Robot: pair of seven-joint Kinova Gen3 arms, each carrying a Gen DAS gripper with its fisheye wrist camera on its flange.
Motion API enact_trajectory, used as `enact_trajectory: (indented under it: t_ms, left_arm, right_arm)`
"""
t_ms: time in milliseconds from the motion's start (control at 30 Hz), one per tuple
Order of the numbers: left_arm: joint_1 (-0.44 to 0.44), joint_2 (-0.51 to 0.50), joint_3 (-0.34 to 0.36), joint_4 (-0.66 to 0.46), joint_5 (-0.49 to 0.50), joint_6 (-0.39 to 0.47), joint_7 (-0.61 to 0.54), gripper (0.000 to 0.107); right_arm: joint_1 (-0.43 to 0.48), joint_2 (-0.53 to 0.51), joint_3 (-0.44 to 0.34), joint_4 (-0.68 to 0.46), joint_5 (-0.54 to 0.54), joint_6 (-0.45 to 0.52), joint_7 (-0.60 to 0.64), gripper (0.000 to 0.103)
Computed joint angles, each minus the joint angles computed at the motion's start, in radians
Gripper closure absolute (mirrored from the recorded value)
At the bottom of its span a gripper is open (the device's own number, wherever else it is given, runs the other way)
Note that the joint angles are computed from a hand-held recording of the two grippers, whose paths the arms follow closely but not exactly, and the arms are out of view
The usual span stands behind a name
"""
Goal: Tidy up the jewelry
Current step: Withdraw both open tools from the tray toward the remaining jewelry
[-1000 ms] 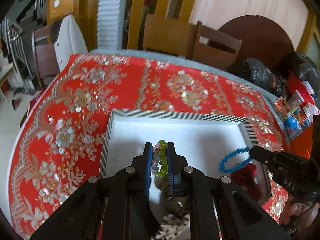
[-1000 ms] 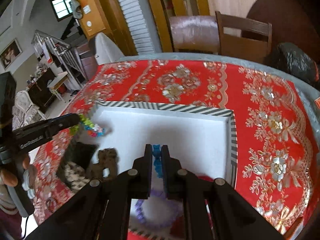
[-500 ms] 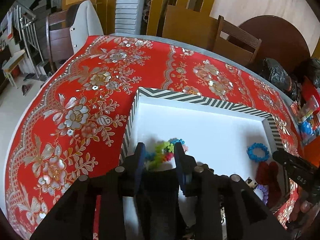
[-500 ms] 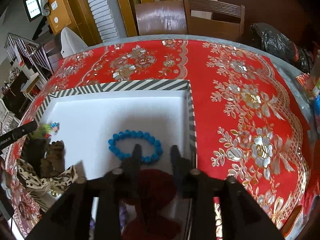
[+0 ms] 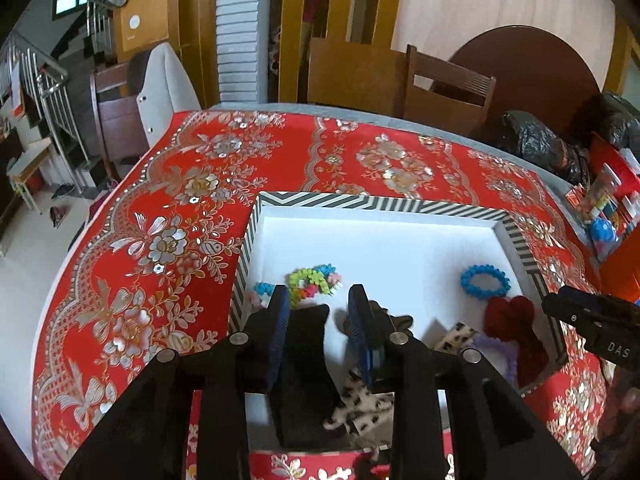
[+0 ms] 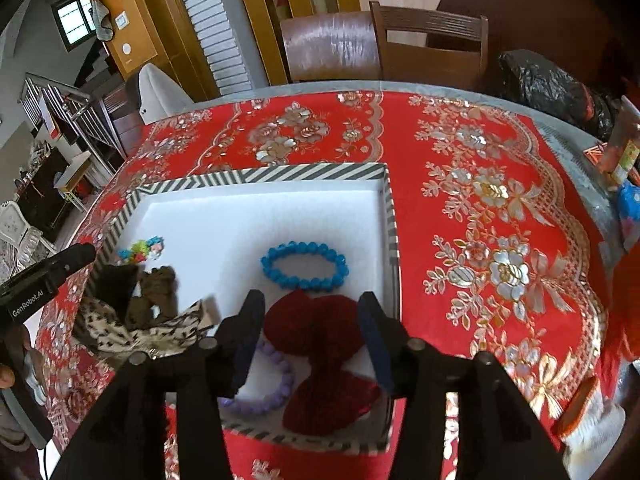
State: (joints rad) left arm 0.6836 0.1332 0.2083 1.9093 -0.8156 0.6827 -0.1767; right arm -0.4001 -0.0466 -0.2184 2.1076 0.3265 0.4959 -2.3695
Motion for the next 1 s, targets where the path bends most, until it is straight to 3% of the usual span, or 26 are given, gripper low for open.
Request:
enact_trajectory:
  t_ms: [333,733,1000]
  left_arm:
    - [0.081,-0.037,0.067,0.013,-0.094,0.101,0.11,0.082]
    - [0.156,-0.078,0.163,0.042,-0.167,0.226,0.25,0.082]
    - [0.199,-0.09,0.208,0.06,-0.185,0.302,0.329,0.082]
  right_arm:
    - [-0.006,-0.148,-0.106,0.04,0.043,0.097,-0.096,0.046]
    - [0.05,-0.279,-0.302,0.112,0.1,0.15,-0.263,0.042]
    - [0.069,-0.353,-0.372,0.145,0.045,0.152,-0.279,0.041]
